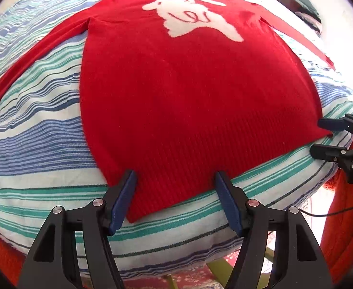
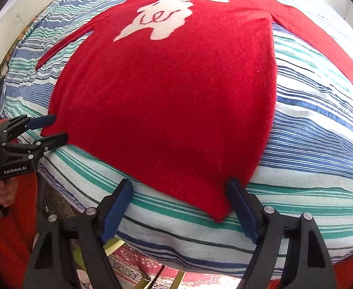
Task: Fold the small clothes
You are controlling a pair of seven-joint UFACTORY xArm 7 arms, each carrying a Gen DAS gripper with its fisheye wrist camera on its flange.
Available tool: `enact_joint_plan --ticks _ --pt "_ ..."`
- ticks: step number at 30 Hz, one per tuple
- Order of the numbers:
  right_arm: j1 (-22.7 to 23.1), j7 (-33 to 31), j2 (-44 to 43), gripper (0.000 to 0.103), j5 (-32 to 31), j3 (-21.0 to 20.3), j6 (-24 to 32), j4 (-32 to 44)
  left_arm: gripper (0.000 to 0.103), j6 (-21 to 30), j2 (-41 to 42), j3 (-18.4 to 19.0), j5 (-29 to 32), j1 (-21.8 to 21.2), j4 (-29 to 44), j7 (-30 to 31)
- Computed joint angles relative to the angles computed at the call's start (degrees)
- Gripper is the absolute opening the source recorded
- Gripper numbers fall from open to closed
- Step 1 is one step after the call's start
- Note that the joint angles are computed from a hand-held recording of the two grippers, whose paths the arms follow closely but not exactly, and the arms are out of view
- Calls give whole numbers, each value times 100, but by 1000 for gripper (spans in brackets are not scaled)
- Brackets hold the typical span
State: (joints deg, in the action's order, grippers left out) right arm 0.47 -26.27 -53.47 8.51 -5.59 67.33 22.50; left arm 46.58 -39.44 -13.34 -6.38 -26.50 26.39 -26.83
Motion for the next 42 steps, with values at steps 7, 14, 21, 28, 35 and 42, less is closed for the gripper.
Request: enact_joint_plan --ticks 7,14,21,28,35,42 --pt "-118 203 101 80 -160 83 637 494 70 173 -739 88 -368 -179 -43 -157" --pt "-61 436 -309 80 532 -203 629 930 84 -14 -574 -252 356 543 290 -682" --pt "249 670 338 81 500 27 -386 169 96 473 343 -355 460 500 312 -1103" --pt "299 545 -75 88 455 94 -773 -253 100 375 212 -232 550 320 152 -1294" --pt "326 418 -220 94 327 80 -832 -438 102 373 212 -179 597 295 127 -1205" --pt "377 416 -229 95 309 76 -876 -477 102 251 473 -201 655 335 214 -1215"
